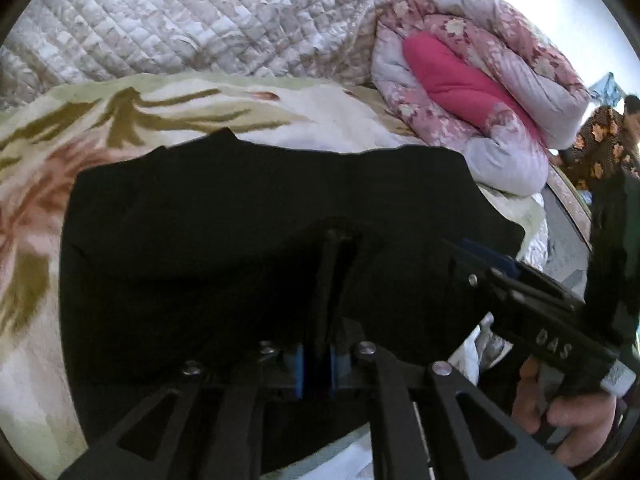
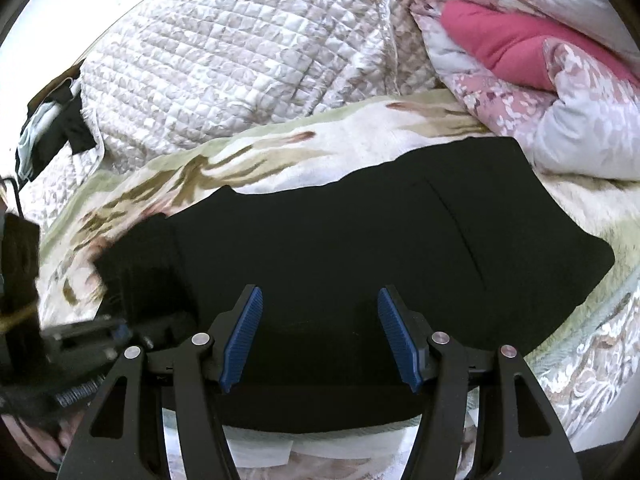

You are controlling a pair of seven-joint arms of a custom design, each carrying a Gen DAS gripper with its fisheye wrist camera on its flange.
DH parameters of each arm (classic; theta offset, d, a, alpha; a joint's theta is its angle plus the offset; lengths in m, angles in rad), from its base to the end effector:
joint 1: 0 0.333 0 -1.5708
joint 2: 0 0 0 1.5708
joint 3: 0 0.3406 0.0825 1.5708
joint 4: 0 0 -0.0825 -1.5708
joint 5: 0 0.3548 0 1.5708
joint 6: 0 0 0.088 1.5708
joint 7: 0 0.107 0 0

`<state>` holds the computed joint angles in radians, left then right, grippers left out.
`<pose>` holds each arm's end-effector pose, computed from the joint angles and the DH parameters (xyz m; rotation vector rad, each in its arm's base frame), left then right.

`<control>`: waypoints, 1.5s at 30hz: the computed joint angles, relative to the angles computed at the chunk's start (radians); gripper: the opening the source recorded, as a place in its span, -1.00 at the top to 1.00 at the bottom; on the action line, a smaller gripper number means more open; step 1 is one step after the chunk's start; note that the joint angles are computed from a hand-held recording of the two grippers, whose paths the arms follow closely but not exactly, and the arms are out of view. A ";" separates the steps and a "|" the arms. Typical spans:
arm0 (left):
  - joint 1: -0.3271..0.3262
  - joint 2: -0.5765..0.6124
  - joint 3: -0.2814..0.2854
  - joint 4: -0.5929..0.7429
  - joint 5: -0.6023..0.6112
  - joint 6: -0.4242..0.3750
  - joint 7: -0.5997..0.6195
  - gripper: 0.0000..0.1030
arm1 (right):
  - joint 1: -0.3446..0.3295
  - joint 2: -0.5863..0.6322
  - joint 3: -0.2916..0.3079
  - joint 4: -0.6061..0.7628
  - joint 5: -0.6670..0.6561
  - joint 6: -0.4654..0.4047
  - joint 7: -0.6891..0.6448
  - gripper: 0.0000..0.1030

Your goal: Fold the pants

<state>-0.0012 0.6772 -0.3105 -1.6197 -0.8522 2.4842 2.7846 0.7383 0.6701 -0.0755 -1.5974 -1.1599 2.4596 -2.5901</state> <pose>0.6822 -0.1748 0.2998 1.0818 -2.6109 1.1427 0.5513 0.4438 0.2967 -1.1821 2.1234 -0.7697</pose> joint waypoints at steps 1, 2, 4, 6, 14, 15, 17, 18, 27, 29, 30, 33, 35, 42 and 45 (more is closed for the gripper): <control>0.019 -0.003 -0.009 0.006 -0.006 -0.043 0.004 0.37 | 0.002 0.000 -0.002 0.001 -0.003 0.001 0.004 -0.17; 0.035 -0.012 -0.017 0.002 -0.020 -0.075 0.012 0.13 | 0.004 0.000 -0.004 0.002 -0.009 0.001 0.008 -0.17; 0.069 -0.033 -0.033 -0.010 -0.073 -0.110 0.049 0.02 | 0.008 0.000 -0.007 0.004 -0.019 0.000 0.016 -0.18; 0.107 -0.058 -0.045 -0.030 -0.140 -0.147 0.117 -0.06 | 0.013 -0.003 -0.011 0.003 -0.029 -0.007 0.030 -0.18; 0.093 -0.062 0.017 -0.004 -0.302 0.036 0.088 -0.23 | 0.007 -0.008 -0.002 -0.002 -0.045 -0.006 0.053 -0.18; 0.088 -0.040 0.029 0.023 -0.279 0.042 0.044 -0.23 | 0.003 -0.007 0.000 -0.002 -0.042 0.002 0.054 -0.18; 0.072 0.018 0.060 0.103 -0.184 0.006 -0.101 -0.23 | 0.002 -0.004 0.001 0.006 -0.042 0.012 0.050 -0.18; 0.071 0.044 0.064 0.136 -0.146 -0.022 -0.154 -0.23 | 0.003 -0.001 -0.001 0.009 -0.043 0.013 0.047 -0.18; 0.078 0.188 -0.033 0.368 0.011 -0.335 -0.286 -0.23 | 0.009 0.000 -0.006 0.005 -0.038 0.002 0.041 -0.18; 0.112 0.147 -0.078 0.326 -0.053 -0.340 -0.184 -0.23 | 0.006 0.000 -0.005 0.003 -0.038 0.009 0.044 -0.18; 0.123 0.122 -0.087 0.298 -0.082 -0.327 -0.129 -0.23 | 0.005 0.001 -0.005 0.003 -0.040 0.013 0.046 -0.18; 0.102 0.058 -0.050 0.227 -0.115 -0.208 -0.051 -0.23 | 0.005 0.006 -0.008 0.010 -0.049 0.029 0.048 -0.18; 0.080 0.047 -0.010 0.211 -0.098 -0.139 -0.071 -0.23 | 0.000 0.012 -0.011 0.018 -0.062 0.058 0.049 -0.18; 0.051 0.043 0.063 0.113 0.010 0.053 -0.158 -0.23 | -0.039 0.062 -0.018 0.052 -0.051 0.254 0.035 -0.15; 0.043 0.044 0.064 0.081 0.052 0.088 -0.182 -0.23 | -0.036 0.090 -0.023 0.087 -0.014 0.279 -0.033 -0.02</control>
<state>0.0421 0.7213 -0.2464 -1.5389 -0.8004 2.5724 2.6028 0.7026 0.7605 -0.0989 -1.5101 -1.1739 2.7389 -2.6228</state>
